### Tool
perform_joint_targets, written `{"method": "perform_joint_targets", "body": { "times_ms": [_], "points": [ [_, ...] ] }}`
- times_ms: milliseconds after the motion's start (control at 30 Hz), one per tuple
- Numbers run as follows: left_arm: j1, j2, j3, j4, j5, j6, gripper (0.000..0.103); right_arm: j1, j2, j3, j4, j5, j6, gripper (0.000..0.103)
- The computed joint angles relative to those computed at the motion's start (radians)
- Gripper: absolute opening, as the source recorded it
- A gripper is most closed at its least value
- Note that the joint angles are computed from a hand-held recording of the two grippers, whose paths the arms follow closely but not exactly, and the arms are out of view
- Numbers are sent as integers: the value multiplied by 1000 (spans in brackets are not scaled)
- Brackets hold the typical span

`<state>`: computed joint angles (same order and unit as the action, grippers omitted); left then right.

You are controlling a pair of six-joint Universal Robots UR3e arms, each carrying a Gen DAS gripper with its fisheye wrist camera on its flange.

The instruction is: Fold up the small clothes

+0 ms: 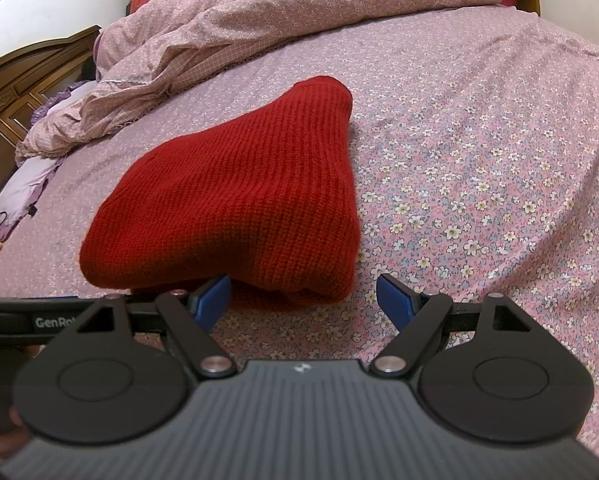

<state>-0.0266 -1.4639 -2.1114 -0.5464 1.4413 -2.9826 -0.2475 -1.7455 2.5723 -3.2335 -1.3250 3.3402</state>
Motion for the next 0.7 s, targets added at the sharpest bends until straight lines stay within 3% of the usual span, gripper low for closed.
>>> {"method": "perform_joint_targets", "body": {
  "times_ms": [700],
  "points": [
    [-12,-1,-3,5,28,2,102,1,1,-1,0,-1,0,81]
  ]
}}
